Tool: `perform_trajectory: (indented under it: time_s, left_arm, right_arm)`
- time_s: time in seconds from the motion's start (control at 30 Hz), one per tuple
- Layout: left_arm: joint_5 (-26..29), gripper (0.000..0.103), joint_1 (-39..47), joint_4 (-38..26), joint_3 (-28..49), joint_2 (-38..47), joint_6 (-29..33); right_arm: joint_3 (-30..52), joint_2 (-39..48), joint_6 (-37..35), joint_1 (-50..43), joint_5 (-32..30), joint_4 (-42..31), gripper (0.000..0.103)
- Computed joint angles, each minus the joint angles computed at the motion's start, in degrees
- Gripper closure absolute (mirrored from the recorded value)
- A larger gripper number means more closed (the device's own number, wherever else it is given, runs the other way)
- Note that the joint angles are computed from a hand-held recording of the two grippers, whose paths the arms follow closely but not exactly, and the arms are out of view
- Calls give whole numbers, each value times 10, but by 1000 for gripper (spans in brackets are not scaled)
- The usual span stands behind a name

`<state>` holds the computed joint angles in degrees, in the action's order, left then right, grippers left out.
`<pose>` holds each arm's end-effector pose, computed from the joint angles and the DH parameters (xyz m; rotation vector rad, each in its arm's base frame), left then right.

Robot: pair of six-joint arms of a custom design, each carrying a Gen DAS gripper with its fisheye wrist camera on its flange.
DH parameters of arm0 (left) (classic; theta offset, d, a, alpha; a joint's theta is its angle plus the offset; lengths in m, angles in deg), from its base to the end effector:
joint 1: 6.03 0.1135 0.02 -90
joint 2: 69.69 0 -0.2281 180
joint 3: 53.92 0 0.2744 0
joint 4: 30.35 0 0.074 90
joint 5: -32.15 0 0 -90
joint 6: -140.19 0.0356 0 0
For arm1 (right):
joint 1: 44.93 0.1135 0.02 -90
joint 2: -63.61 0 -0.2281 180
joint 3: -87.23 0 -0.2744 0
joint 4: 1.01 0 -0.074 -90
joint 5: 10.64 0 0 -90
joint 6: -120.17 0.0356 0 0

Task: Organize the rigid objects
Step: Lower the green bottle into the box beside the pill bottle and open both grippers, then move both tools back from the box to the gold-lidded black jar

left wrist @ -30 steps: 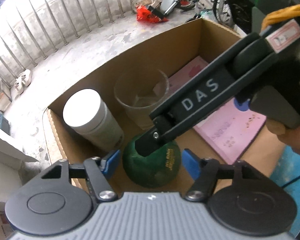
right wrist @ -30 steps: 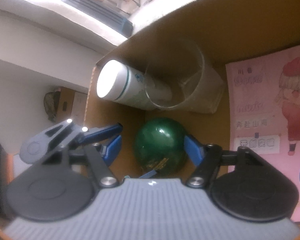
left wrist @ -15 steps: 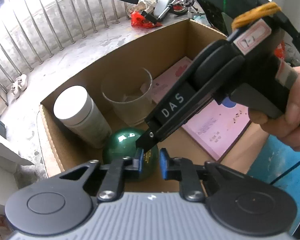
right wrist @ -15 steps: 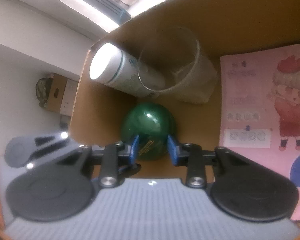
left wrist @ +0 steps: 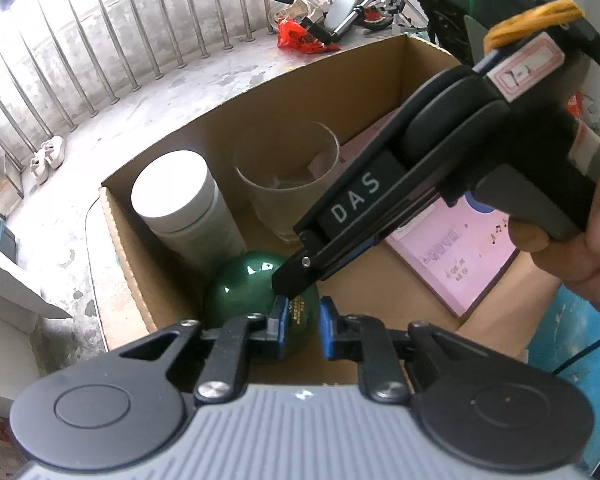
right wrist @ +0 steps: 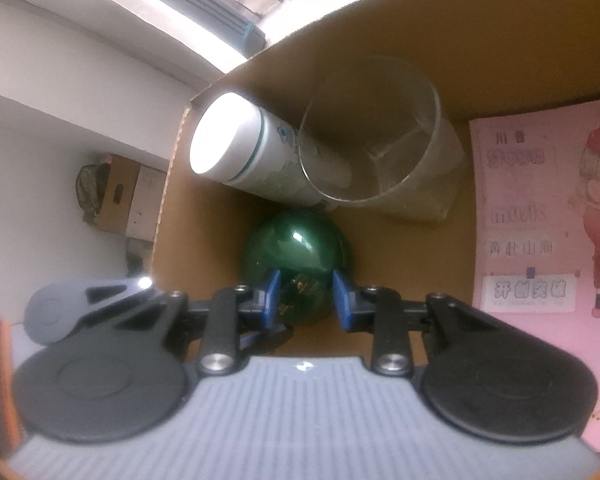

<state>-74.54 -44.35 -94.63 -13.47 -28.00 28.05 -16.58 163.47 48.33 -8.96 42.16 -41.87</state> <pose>0.1388 -0.0966 0.1609 0.2872 2.6146 0.0461 0.2742 0.2256 0.1357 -0.6495 2.7575 1.1370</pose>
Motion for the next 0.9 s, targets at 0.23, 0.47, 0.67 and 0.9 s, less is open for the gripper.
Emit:
perform_trajectory:
  time_s: [0.23, 0.47, 0.67, 0.9]
  left_arm:
    - [2, 83, 0, 7, -2, 1, -1]
    - [-22, 76, -42, -31, 9, -42, -48]
    - [-112, 64, -184, -124, 48, -105, -191]
    - [-304, 50, -565, -347, 155, -3, -641]
  right_arm:
    - [-6, -9, -9, -15, -10, -12, 75]
    - [-24, -49, -19, -30, -13, -30, 75]
    - [-91, -177, -26, -60, -16, -67, 75]
    - [-176, -414, -53, -122, -36, -183, 73]
